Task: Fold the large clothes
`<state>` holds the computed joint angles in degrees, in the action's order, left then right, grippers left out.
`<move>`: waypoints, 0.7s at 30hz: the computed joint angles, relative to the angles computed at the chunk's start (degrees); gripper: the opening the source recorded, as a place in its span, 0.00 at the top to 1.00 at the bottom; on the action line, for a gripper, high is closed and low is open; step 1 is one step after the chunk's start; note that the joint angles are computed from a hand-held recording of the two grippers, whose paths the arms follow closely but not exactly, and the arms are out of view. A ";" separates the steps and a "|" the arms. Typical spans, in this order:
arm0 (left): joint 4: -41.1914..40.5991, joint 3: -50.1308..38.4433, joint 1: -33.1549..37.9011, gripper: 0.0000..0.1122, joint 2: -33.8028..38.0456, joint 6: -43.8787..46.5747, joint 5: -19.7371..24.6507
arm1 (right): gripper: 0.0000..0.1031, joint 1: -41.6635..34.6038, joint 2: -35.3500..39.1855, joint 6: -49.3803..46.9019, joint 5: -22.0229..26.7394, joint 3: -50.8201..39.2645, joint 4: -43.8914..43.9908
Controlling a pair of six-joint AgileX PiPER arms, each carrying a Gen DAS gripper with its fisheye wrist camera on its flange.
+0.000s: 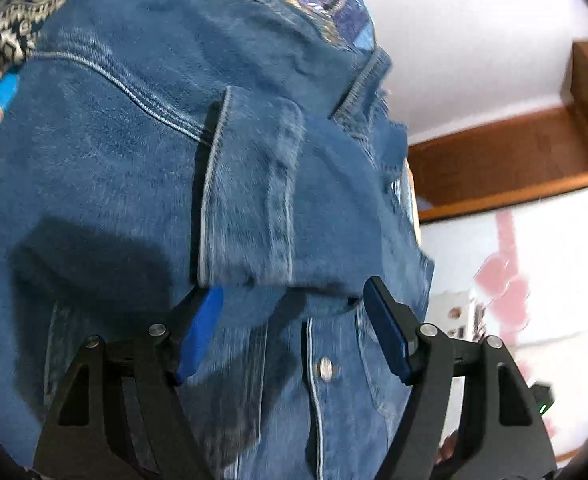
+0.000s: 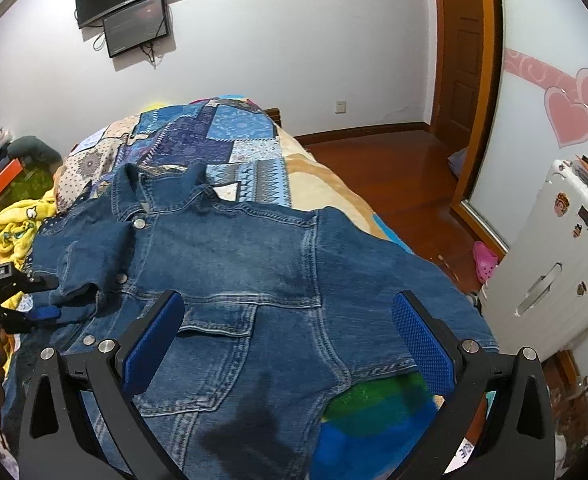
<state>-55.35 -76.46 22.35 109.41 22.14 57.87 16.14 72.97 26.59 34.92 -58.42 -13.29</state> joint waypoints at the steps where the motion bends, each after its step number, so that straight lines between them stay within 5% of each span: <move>1: -0.67 -0.44 -0.22 0.37 0.65 -0.56 -0.62 | 0.00 -0.53 -0.17 -0.29 0.01 0.18 0.08; 4: -0.70 -2.39 -1.31 0.49 1.83 -1.93 -2.62 | 0.00 -2.51 -0.44 -1.75 -0.02 0.69 1.25; 6: 6.44 -5.57 -4.06 0.77 2.18 -6.38 -5.59 | 0.00 -4.03 -0.61 -2.87 -0.17 1.14 2.21; 7: 11.97 -7.84 -6.13 0.80 2.31 -10.14 -6.80 | 0.00 -4.86 -0.71 -3.54 -0.24 1.37 2.77; 16: 33.50 -17.64 -22.22 0.84 -2.99 -19.30 -13.59 | 0.00 -11.80 -1.17 -8.29 -0.02 3.00 7.08; 21: 34.62 -27.13 -31.35 0.87 0.76 -19.28 -9.58 | 0.00 -14.65 -1.94 -10.99 -0.20 3.50 9.94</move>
<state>-20.73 -103.59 -8.99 110.17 2.86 48.29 1.49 71.04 15.60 34.72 -54.92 -3.36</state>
